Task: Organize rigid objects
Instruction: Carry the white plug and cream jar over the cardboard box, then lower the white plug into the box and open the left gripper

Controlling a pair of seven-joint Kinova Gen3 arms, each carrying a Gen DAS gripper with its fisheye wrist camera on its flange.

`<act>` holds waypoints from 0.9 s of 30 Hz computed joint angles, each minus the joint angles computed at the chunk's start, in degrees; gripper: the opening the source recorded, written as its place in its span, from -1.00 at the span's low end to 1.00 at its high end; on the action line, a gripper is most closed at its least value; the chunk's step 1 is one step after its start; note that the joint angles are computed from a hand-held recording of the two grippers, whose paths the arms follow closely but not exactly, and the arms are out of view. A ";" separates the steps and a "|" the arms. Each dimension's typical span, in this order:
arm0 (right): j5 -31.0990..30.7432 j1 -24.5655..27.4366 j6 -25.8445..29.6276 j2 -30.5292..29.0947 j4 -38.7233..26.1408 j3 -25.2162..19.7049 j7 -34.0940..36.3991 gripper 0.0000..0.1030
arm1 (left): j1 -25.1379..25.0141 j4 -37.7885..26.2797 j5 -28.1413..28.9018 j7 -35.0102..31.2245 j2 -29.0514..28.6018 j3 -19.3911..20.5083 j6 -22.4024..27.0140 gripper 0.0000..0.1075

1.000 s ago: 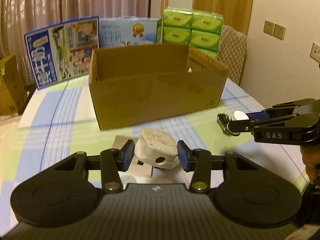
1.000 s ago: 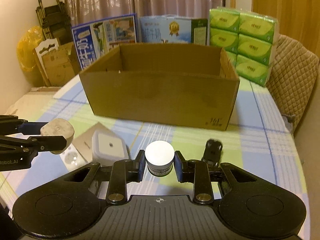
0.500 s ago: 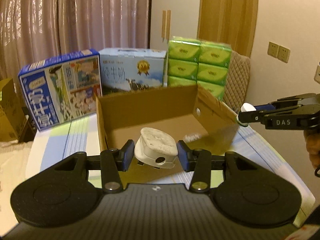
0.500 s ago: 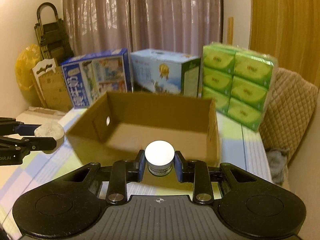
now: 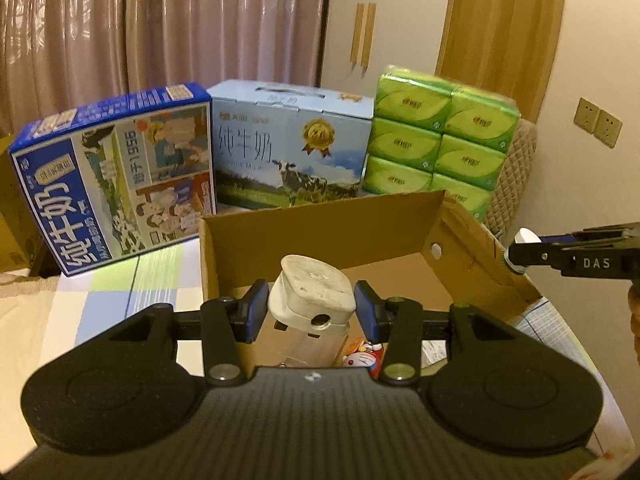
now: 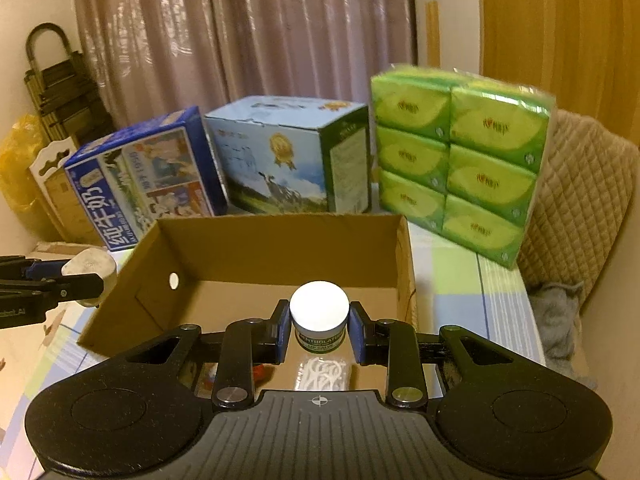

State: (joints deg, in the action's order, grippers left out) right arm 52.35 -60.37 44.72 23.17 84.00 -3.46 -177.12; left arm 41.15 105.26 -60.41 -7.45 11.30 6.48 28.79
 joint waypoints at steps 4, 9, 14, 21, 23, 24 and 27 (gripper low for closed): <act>-1.04 0.93 -1.28 0.66 0.46 0.02 0.31 -0.48 | -0.51 -0.39 1.24 -1.26 1.39 -0.43 -0.69 -0.23; -2.10 1.17 -2.15 1.24 0.92 0.67 0.17 -0.48 | -0.35 -0.50 2.62 -2.01 2.38 -1.80 -1.40 -0.23; -2.25 0.99 -2.69 1.40 1.35 1.29 -0.33 -0.48 | -0.45 -1.91 5.77 -4.88 3.68 -2.37 -0.27 -0.23; -1.48 0.57 -2.85 1.33 1.48 1.56 -1.14 -0.48 | 1.79 -0.64 0.77 2.20 3.08 -4.86 0.21 -0.07; -1.31 0.50 -2.89 1.26 1.63 1.50 -1.33 -0.48 | 1.60 -0.15 -0.24 3.11 2.62 -4.40 0.47 -0.07; -1.32 0.56 -3.04 1.23 1.68 1.43 -1.35 -0.48 | 1.48 -0.05 -0.58 3.49 2.53 -4.08 0.76 -0.07; -1.33 0.52 -3.06 1.38 1.54 1.33 -1.30 -0.48 | 0.88 0.49 -1.07 4.01 2.15 -3.15 1.01 -0.07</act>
